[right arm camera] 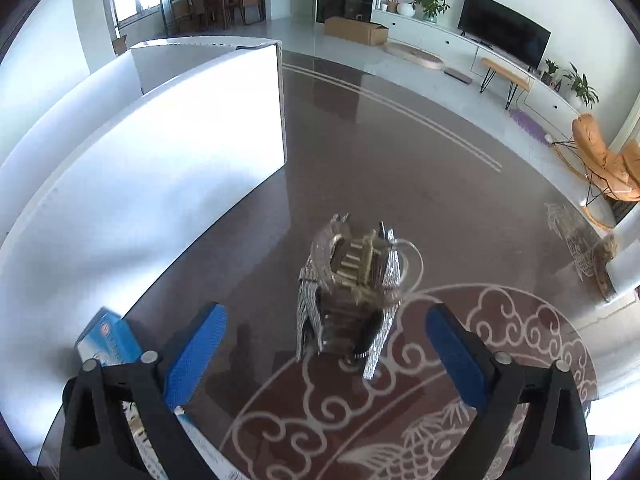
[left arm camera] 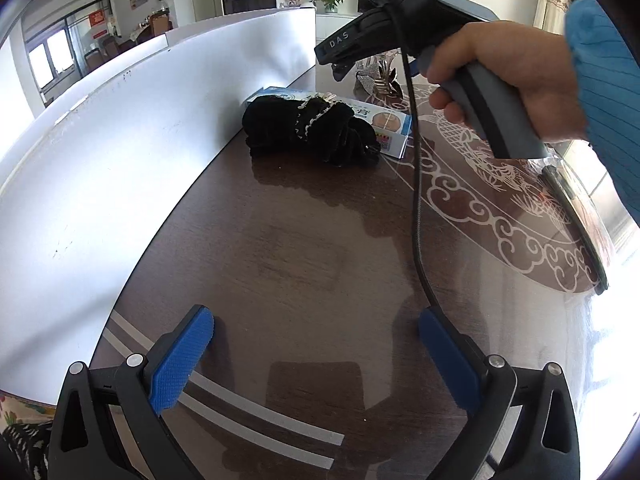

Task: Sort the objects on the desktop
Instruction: 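Grasp the rhinestone claw hair clip with the right tool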

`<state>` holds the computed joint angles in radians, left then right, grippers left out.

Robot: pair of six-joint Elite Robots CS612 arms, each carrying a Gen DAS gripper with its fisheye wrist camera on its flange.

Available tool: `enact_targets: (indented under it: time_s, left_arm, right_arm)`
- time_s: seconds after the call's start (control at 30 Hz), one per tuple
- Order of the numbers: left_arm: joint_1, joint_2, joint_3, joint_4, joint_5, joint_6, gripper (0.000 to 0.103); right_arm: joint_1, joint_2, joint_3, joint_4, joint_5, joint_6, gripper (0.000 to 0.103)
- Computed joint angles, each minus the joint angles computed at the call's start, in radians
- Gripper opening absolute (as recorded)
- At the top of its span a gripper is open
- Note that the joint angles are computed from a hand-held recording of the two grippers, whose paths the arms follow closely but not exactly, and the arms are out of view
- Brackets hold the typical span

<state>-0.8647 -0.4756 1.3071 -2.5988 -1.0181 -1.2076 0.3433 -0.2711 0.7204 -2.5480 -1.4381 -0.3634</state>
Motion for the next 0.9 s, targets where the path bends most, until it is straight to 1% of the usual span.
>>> enact_targets:
  time_s: [0.03,0.07,0.13,0.2,0.27,0.37,0.4,0.47,0.57,0.63,0.7,0.77,0.9]
  left_arm:
    - [0.000,0.000,0.000,0.000,0.000,0.000,0.103]
    - [0.000,0.000,0.000,0.000,0.000,0.000,0.103]
    - [0.001,0.000,0.000,0.001,-0.001,0.000,0.103]
    - [0.001,-0.001,0.001,0.000,-0.003,0.000,0.103]
    - [0.001,-0.003,0.003,0.001,-0.008,-0.001,0.103]
    - [0.001,-0.010,0.018,-0.022,-0.020,-0.005,0.103]
    - [0.002,-0.014,0.030,-0.050,-0.028,-0.008,0.103]
    - [0.004,-0.024,0.063,-0.134,-0.048,-0.016,0.103]
    - [0.006,-0.033,0.113,-0.297,-0.080,-0.016,0.103]
    - [0.000,-0.037,0.129,-0.342,-0.054,-0.011,0.103]
    - [-0.006,-0.040,0.133,-0.349,-0.029,-0.001,0.103]
    - [-0.011,-0.038,0.124,-0.341,-0.022,0.005,0.103]
    - [-0.009,-0.036,0.112,-0.302,-0.034,-0.006,0.103]
  right_arm:
    - [0.002,0.008,-0.012,0.000,-0.016,0.000,0.062]
    - [0.002,0.009,-0.011,-0.008,-0.029,0.003,0.054]
    - [-0.007,-0.006,0.028,-0.049,0.001,0.022,0.054]
    - [-0.017,-0.034,0.096,-0.100,0.012,0.010,0.054]
    - [-0.028,-0.072,0.183,-0.161,0.015,-0.019,0.053]
    - [-0.062,-0.145,0.348,-0.251,0.039,-0.019,0.054]
    - [-0.077,-0.172,0.409,-0.287,0.043,-0.021,0.054]
    - [-0.109,-0.222,0.526,-0.361,0.052,-0.026,0.054]
    - [-0.147,-0.292,0.698,-0.482,0.033,-0.079,0.054]
    - [-0.171,-0.333,0.797,-0.537,0.059,-0.097,0.054]
    - [-0.187,-0.360,0.871,-0.585,0.080,-0.098,0.054]
    - [-0.189,-0.376,0.919,-0.626,0.093,-0.073,0.054]
    - [-0.166,-0.380,0.950,-0.675,0.109,0.052,0.054]
